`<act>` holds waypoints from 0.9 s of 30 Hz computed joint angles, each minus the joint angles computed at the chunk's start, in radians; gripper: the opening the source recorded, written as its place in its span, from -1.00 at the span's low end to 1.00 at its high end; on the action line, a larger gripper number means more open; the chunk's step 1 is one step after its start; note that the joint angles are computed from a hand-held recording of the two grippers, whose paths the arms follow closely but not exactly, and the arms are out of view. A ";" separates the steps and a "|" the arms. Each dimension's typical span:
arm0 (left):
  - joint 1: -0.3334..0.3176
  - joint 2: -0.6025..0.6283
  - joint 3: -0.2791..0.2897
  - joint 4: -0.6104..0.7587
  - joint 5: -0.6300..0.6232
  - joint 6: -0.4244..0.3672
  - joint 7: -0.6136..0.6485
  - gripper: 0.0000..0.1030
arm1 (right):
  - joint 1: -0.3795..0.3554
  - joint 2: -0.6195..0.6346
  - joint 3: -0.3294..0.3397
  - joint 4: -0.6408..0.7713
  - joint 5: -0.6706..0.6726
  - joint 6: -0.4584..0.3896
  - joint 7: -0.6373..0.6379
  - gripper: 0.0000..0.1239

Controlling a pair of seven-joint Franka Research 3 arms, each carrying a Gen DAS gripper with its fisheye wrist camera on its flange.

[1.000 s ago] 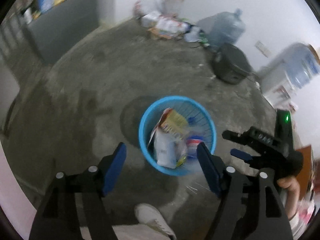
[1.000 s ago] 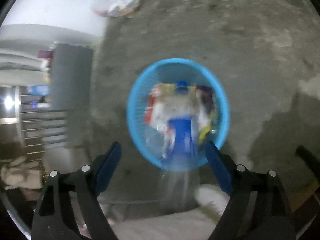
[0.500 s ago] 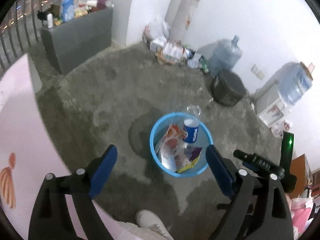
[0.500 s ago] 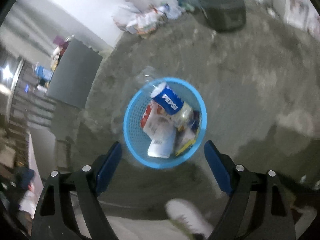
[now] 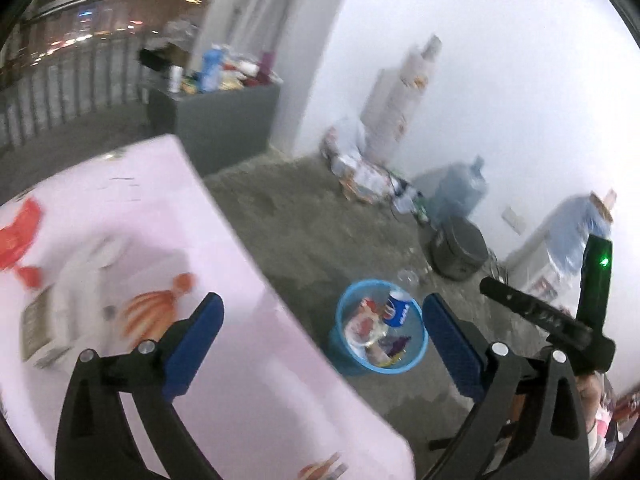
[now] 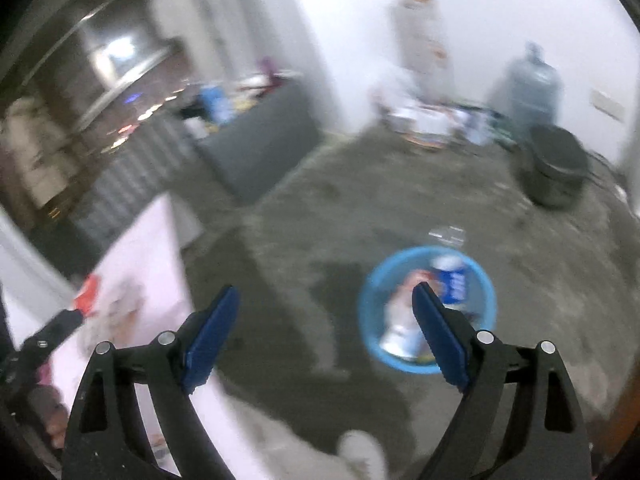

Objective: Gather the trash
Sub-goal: 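Move both tools back to the table toward the red wrapper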

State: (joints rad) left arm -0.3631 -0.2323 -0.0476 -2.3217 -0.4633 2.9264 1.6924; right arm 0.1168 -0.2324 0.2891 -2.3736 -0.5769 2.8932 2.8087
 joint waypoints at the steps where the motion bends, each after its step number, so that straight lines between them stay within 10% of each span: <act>1: 0.006 -0.031 0.009 -0.029 -0.006 0.000 0.003 0.89 | 0.029 0.022 -0.008 0.026 0.022 0.013 -0.057 0.35; 15: 0.066 -0.377 0.295 -0.351 0.148 0.120 -0.043 0.89 | 0.334 0.403 -0.054 0.457 0.900 -0.033 -1.007 0.12; 21: 0.031 -0.326 0.445 -0.304 0.202 0.148 0.009 0.89 | 0.392 0.594 -0.072 0.724 0.951 -0.182 -1.047 0.10; 27: -0.159 -0.139 0.669 -0.139 0.096 0.153 0.126 0.64 | 0.460 0.796 -0.119 1.027 0.885 -0.326 -0.990 0.11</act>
State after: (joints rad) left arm -0.5223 -0.3713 0.6211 -2.4607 -0.3672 3.0792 1.8184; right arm 0.5768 0.5641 0.1701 -1.3469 0.3083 2.5668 1.8185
